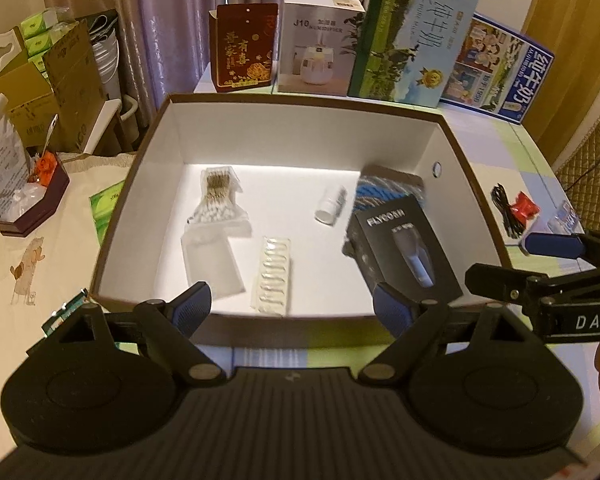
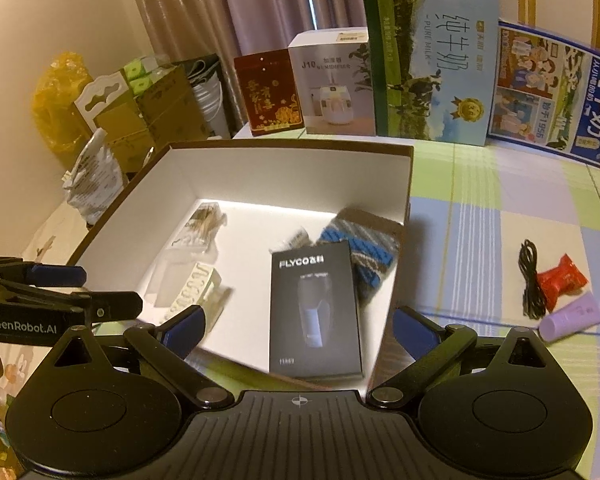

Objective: Organize objects
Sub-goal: 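Withdraw both tools from the box toward the purple tube and blue box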

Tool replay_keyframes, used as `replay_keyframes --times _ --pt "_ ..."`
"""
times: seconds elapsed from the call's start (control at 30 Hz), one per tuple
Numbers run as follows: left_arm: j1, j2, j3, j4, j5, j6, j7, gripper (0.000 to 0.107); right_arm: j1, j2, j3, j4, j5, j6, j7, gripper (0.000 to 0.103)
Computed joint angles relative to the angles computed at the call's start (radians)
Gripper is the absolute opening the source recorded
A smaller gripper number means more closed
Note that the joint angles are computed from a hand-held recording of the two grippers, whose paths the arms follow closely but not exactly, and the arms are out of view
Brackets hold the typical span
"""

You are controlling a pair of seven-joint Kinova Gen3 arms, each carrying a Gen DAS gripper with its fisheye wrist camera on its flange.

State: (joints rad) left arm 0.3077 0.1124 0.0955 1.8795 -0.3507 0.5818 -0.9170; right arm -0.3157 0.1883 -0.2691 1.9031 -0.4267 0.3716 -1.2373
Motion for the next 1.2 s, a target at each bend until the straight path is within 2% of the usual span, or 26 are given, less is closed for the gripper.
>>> replay_keyframes --times 0.3,0.67,1.0,1.2 --pt "0.061 -0.029 0.034 0.027 -0.066 0.041 0.137 0.086 0.064 -0.064 -0.010 0.065 -0.143 0.026 0.167 0.098" --pt "0.146 -0.017 0.075 0.020 -0.142 0.092 0.301 0.086 0.077 -0.142 0.087 0.139 -0.273 0.098 0.345 0.098" --pt "0.233 0.010 0.094 -0.007 -0.190 0.120 0.420 0.086 0.117 -0.174 0.175 0.169 -0.316 0.187 0.441 0.098" --pt "0.285 0.050 0.103 -0.044 -0.189 0.116 0.425 0.086 0.167 -0.177 0.218 0.177 -0.319 0.224 0.478 0.098"
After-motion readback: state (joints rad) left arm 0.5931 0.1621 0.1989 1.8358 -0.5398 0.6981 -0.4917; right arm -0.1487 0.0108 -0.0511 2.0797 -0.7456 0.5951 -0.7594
